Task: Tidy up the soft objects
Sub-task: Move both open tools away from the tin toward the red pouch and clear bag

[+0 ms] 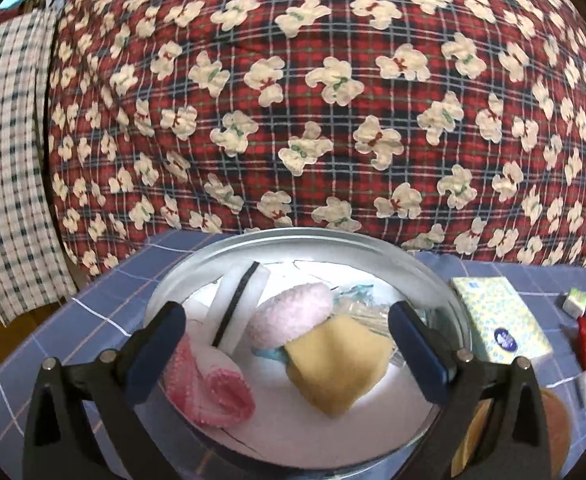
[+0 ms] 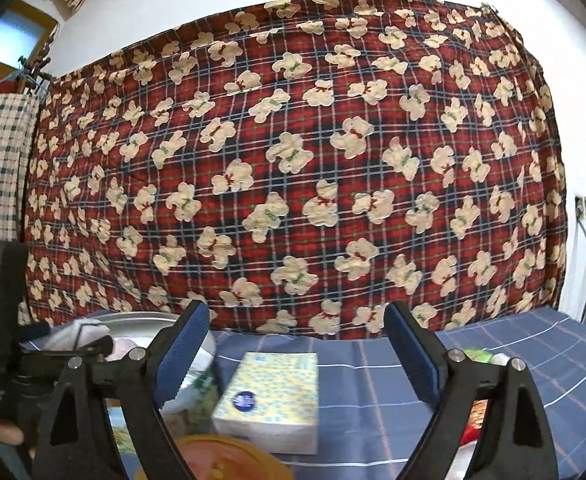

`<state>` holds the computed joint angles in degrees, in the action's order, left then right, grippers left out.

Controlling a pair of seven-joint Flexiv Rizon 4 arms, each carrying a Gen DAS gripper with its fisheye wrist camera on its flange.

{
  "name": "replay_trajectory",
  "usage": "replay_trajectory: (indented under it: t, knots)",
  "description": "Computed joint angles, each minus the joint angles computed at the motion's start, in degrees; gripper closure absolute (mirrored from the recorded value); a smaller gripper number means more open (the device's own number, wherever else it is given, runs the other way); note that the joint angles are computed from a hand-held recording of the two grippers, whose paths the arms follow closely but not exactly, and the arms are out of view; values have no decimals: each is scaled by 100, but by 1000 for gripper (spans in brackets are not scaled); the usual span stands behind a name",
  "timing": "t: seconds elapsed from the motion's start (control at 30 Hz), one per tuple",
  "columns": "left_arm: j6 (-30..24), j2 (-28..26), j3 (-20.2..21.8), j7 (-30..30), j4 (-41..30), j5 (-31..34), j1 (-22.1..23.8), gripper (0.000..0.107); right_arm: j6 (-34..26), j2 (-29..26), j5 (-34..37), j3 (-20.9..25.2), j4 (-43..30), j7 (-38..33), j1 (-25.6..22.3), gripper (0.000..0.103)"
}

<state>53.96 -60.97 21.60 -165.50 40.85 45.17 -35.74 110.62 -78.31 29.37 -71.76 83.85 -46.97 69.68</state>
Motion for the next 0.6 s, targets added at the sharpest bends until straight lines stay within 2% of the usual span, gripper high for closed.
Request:
replay_trajectory:
  t: [0.1, 0.37, 0.6]
  knots:
    - [-29, 22, 10, -27, 42, 25, -42, 4, -41, -82, -1, -128, 134, 3, 19, 12]
    - [-133, 44, 21, -66, 82, 164, -178, 4, 194, 455, -164, 496, 352, -430, -230, 12]
    - [-105, -32, -115, 215, -33, 97, -190, 4, 315, 785, -90, 879, 490, -975, -385, 12]
